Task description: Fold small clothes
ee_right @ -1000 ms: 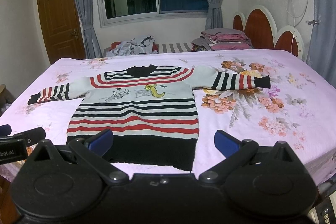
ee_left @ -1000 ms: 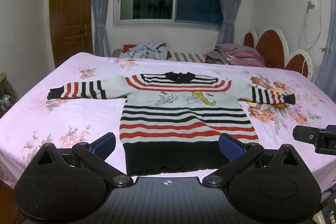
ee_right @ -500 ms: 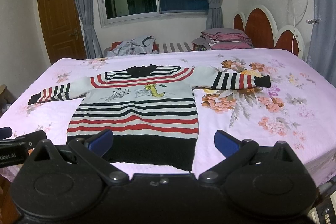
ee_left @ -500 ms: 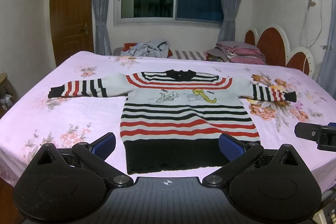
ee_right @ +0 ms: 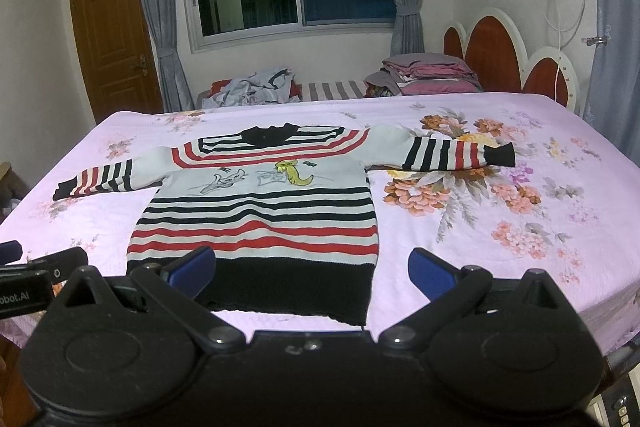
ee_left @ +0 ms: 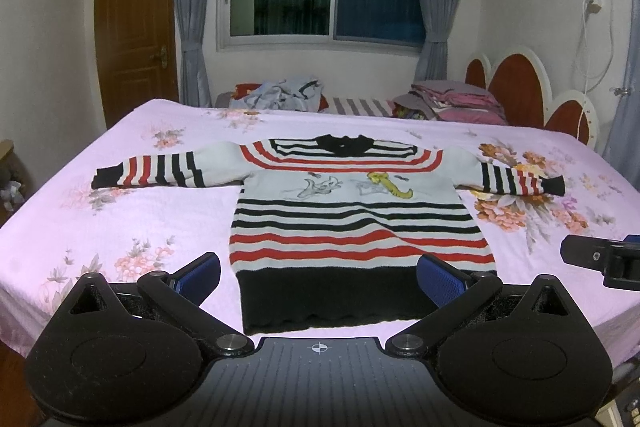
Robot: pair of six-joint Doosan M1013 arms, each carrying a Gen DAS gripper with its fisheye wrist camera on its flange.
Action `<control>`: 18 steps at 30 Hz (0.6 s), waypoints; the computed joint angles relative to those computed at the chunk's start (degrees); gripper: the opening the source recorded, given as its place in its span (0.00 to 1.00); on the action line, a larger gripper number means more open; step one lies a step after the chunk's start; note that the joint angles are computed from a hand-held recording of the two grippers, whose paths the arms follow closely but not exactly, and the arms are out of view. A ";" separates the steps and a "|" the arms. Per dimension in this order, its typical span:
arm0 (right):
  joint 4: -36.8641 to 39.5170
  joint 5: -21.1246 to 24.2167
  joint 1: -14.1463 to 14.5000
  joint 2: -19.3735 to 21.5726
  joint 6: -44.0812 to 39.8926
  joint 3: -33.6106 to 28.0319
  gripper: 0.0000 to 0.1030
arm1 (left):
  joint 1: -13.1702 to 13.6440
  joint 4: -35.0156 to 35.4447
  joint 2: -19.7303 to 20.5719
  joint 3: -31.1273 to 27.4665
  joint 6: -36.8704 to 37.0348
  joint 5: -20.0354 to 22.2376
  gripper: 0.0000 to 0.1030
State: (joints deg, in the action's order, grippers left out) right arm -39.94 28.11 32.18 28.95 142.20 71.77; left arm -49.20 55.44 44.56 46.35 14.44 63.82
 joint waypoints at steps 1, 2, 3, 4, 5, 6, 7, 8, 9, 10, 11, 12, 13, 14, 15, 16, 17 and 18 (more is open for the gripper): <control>0.04 -0.08 -0.04 0.01 0.00 0.02 1.00 | 0.01 -0.03 0.01 -0.03 0.06 -0.01 1.00; -0.07 0.00 -0.02 0.03 0.08 0.00 1.00 | 0.02 -0.07 0.00 -0.01 0.16 0.03 1.00; -0.15 0.08 0.00 0.04 0.14 -0.03 1.00 | 0.02 -0.05 -0.03 0.05 0.11 0.02 1.00; -0.19 0.17 0.01 0.07 0.27 -0.04 1.00 | 0.00 -0.02 -0.08 0.10 0.15 -0.04 1.00; -0.31 0.22 0.03 0.11 0.52 -0.05 1.00 | 0.02 0.07 -0.13 0.17 0.23 -0.20 1.00; -0.50 0.35 0.12 0.13 0.80 -0.08 1.00 | 0.02 0.26 -0.13 0.16 0.32 -0.20 1.00; -0.71 0.51 0.18 0.17 1.06 -0.12 1.00 | 0.06 0.22 -0.08 0.02 0.58 -0.29 1.00; -0.80 0.61 0.19 0.19 1.18 -0.14 1.00 | 0.09 0.08 -0.12 0.06 0.73 -0.47 1.00; -0.93 0.74 0.27 0.22 1.34 -0.20 1.00 | 0.17 -0.07 0.10 -0.37 1.00 -0.46 1.00; -1.04 0.95 0.37 0.22 1.55 -0.25 1.00 | 0.19 -0.11 0.13 -0.40 1.09 -0.53 1.00; -1.13 1.08 0.44 0.26 1.68 -0.34 1.00 | 0.23 -0.36 0.16 -0.45 1.32 -0.51 1.00; -1.18 1.07 0.43 0.27 1.70 -0.33 1.00 | 0.22 -0.56 0.16 -0.52 1.42 -0.41 1.00; -1.19 1.06 0.42 0.26 1.73 -0.31 1.00 | 0.23 -0.68 0.22 -0.63 1.54 -0.47 1.00; -1.14 0.97 0.38 0.25 1.68 -0.28 1.00 | 0.25 -0.78 0.19 -0.60 1.64 -0.52 1.00; -1.00 0.99 0.36 0.27 1.56 -0.31 1.00 | 0.30 -0.97 0.21 -0.64 1.87 -0.79 1.00; -0.90 1.04 0.36 0.26 1.50 -0.32 1.00 | 0.33 -1.16 0.14 -0.55 2.15 -1.16 1.00; -0.98 1.06 0.34 0.22 1.70 -0.27 1.00 | 0.30 -1.08 0.18 -0.67 2.29 -1.08 1.00; -1.10 1.00 0.34 0.23 1.76 -0.24 1.00 | 0.27 -0.96 0.29 -0.84 2.33 -1.02 1.00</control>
State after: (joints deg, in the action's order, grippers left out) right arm -41.04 29.12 32.51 29.19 143.96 71.53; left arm -48.92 54.49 44.85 45.50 16.77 62.80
